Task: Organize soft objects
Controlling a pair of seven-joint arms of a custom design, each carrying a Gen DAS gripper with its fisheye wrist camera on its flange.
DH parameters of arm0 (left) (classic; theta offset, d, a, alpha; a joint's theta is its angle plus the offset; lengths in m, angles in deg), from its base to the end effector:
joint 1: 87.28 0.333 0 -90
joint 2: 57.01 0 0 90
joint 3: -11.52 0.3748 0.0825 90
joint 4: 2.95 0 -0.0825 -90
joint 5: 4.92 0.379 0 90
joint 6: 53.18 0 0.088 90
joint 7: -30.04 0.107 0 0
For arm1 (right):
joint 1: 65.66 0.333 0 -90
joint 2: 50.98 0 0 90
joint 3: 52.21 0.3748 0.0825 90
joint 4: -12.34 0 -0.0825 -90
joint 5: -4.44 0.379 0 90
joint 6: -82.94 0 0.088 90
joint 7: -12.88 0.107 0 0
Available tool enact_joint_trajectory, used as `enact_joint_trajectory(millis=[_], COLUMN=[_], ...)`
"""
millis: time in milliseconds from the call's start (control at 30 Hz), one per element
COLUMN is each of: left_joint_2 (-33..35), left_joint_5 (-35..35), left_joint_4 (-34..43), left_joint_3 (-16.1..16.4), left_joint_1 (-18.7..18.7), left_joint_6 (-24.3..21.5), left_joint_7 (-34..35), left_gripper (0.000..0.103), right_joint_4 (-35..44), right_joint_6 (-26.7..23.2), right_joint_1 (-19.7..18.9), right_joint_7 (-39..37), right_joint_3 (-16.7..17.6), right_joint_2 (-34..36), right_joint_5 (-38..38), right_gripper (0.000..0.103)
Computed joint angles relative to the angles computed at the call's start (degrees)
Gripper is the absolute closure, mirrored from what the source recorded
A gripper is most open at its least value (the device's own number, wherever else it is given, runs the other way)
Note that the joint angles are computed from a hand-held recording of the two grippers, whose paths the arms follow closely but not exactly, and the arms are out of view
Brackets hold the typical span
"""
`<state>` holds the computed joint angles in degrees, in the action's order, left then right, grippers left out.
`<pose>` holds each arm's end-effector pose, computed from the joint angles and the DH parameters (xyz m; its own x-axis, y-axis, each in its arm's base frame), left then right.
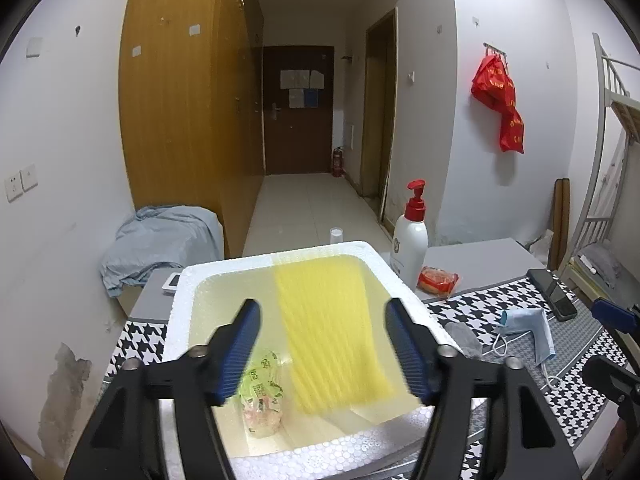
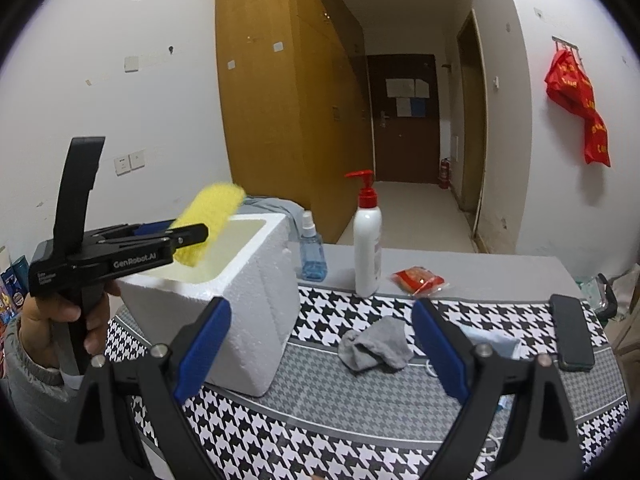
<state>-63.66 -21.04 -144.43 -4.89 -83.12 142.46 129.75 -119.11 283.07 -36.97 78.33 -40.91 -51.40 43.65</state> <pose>0.4937 -0.0804 0.5262 -0.0961 -0.9952 0.0184 -0.4959 0.0319 -0.8678 0.4571 0.2853 0.5456 0.3917 -0.9134 -0.1105 -0.4233 -0.0723 -0.9031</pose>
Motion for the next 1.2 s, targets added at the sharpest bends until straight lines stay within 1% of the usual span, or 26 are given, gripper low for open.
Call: enact_joint_trajectory(millis=[67,100,133,167,200,233,267,333,400,433,500,600,700,733,867,967,1033,1133,1200], left_joint_2=[0.0,-0.13,-0.23,-0.36,-0.44,-0.62,-0.78,-1.35,-2.04,-2.66,-3.41,-4.96,-6.67,-7.1,-9.02,-10.27,-10.95,-11.7,-11.96], left_joint_5=[2.13,2.84,2.99,3.71,4.9,6.89,8.14,10.67,14.31,15.0,14.92,16.24,20.93,21.86,22.24,20.55,19.93,19.88,20.98], left_joint_4=[-0.14,-0.31,-0.5,-0.74,-0.96,-1.38,-1.73,-2.89,-3.64,-4.28,-4.96,-6.32,-7.86,-8.24,-9.77,-10.76,-11.3,-12.01,-12.39], left_joint_3=[2.26,2.94,2.91,3.51,4.57,6.3,7.15,8.77,10.83,10.74,9.44,9.2,12.54,12.75,11.24,8.8,8.06,8.07,8.96], left_joint_1=[-1.86,-2.42,-2.4,-2.91,-3.79,-5.16,-5.78,-7.0,-8.41,-8.34,-7.42,-7.65,-10.62,-10.8,-9.98,-8.73,-8.77,-9.7,-10.96], left_joint_6=[0.14,0.38,0.77,1.18,1.58,2.26,2.93,4.6,4.75,5.13,5.74,6.75,8.18,8.54,10.1,11.03,11.5,11.88,12.01], left_joint_7=[-1.62,-2.36,-2.59,-3.21,-4.25,-5.94,-7.05,-9.74,-12.76,-13.29,-12.97,-13.3,-16.6,-16.99,-16.94,-15.53,-15.02,-15.14,-15.68], left_gripper=[0.023,0.021,0.02,0.016,0.009,0.005,0.001,0.001,0.001,0.001,0.001,0.001,0.001,0.001,0.001,0.001,0.001,0.001,0.001], right_joint_4=[0.15,0.31,0.73,0.63,0.64,0.52,0.29,-0.05,-0.58,-1.13,-1.61,-1.57,-2.12,-2.37,-3.94,-5.3,-5.89,-7.05,-7.7], right_joint_6=[0.03,0.1,0.17,0.37,0.54,0.63,0.79,1.16,1.64,1.74,1.85,2.5,3.1,3.46,4.95,5.95,6.3,6.91,7.09], right_joint_1=[0.11,0.23,0.43,0.56,0.69,0.73,0.74,0.73,0.62,0.54,0.14,-0.5,-0.92,-1.09,-1.59,-2.03,-2.57,-3.11,-3.64], right_joint_7=[-1.44,-2.71,-4.7,-5.05,-5.62,-5.53,-5.14,-4.76,-3.19,-1.07,-0.06,-3.24,-4.06,-4.49,-4.46,-3.27,-3.11,-2.06,-1.66], right_joint_3=[0.21,0.4,0.66,0.65,0.72,0.7,0.67,0.77,0.78,0.55,0.81,2.21,2.95,3.31,4.47,5.06,5.67,6.22,6.72], right_joint_2=[-0.03,-0.03,0.04,-0.02,-0.09,-0.18,-0.32,-0.49,-0.72,-1.01,-1.42,-1.94,-2.74,-3.1,-4.74,-5.87,-6.44,-7.44,-8.04], right_joint_5=[1.85,3.27,5.39,5.79,6.51,6.5,6.14,5.58,4.0,2.08,1.26,5.25,6.81,7.49,8.12,7.1,7.1,6.5,6.24], right_gripper=[0.009,0.009,0.009,0.009,0.009,0.009,0.009,0.009,0.009,0.009,0.009,0.009,0.009,0.009,0.009,0.009,0.009,0.009,0.009])
